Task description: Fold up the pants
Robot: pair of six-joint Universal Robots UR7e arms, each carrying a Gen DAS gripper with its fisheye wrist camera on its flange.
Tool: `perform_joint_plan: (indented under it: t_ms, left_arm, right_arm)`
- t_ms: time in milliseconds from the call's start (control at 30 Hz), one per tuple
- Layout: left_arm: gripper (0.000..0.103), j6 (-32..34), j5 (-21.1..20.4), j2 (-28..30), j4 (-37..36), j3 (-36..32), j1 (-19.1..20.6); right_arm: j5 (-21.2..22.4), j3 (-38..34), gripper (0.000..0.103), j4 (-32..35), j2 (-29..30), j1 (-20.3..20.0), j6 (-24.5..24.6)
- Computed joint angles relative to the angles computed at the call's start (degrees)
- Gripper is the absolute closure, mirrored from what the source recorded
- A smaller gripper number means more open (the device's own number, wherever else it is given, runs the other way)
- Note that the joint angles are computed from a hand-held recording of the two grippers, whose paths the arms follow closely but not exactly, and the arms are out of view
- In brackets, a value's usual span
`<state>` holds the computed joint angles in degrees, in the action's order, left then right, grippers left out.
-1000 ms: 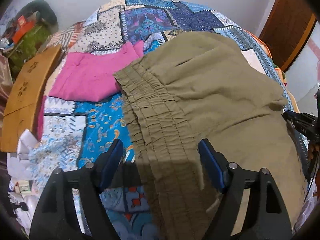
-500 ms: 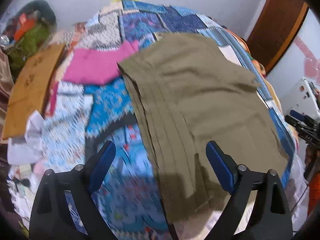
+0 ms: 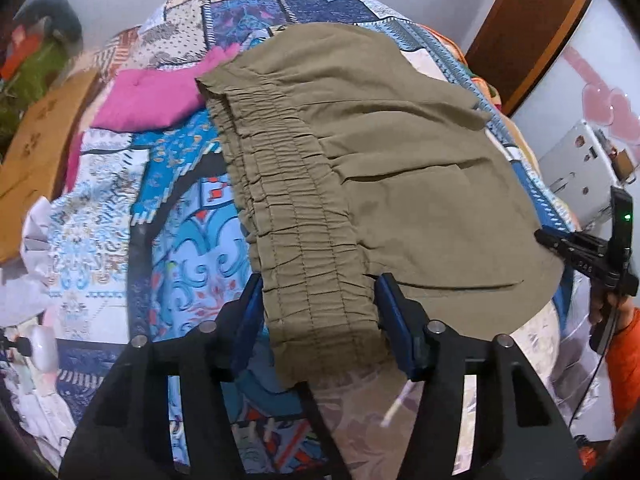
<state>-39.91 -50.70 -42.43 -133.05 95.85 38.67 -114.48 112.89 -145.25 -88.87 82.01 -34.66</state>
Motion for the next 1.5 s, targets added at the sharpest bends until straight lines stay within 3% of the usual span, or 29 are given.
perform_joint_plan:
  t_ms: [133,400,433,500,533,567,600,700,800,900,1200,1367,1500]
  left_arm:
    - [0.046,-1.04,0.05,-1.37,-0.73,1.73,0.48]
    - [0.039,-2.35,0.19,-1.76,1.47,0.16,0.52]
    - [0.036,-2.24,0.9,-1.9,1.65,-0.39,0.66]
    - [0.022,-1.97,3.12,-1.83,2.79,-1.72,0.99]
    - [0.021,-2.3,5.3,-1.75,3.34,-2.59,1.26]
    - [0.021,-2.44,6.35,-1.69,3.61,-3.27,1.62]
    - [0.02,-2.47,7.0,-1.52,3.96,-4.54,2.39]
    - [0.019,-1.08,7.91,-0.49,2.61,-7.8,4.64]
    - [0.019,-0.19,9.24,1.78,4.24,-12.36,6.86]
    - [0.019,2.64,7.34,5.22,5.41,-18.71,10.03]
    - [0.019,6.63,6.74,13.52,9.38,-33.73,16.53]
    - [0.017,9.85,1.71,16.27,7.63,-38.77,19.45]
    - [0.016,11.81,0.33,18.47,8.42,-42.12,20.71]
  right_arm:
    - [-0.98,1.46,0.09,-2.49,0.21,0.6,-2.98]
    - [-1.86,1.21,0.087,-1.74,-0.07,0.98,-4.06]
    - [-2.3,0.74,0.087,-1.15,-0.1,1.19,-3.85]
    - [-2.53,-0.17,0.085,-1.0,-0.04,1.45,-3.88]
    - [-2.62,-1.24,0.083,-1.38,0.48,1.77,-3.87]
    - [-2.63,-1.72,0.074,-1.86,0.74,2.03,-3.81]
    - [-2.4,-2.78,0.062,-2.54,1.43,2.37,-3.8]
    - [-0.78,-5.57,0.046,-5.78,3.57,3.36,-4.81]
    - [-0.01,-10.26,0.042,-7.12,7.6,4.72,-5.56]
    - [1.53,-16.21,0.041,-7.17,12.99,5.98,-5.96]
    - [-1.1,-31.02,0.041,-6.47,27.81,8.04,-11.41]
    - [0.07,-42.39,0.041,-3.0,36.25,7.66,-9.97]
    - [-0.5,-52.3,0.042,1.45,43.26,7.72,-8.14]
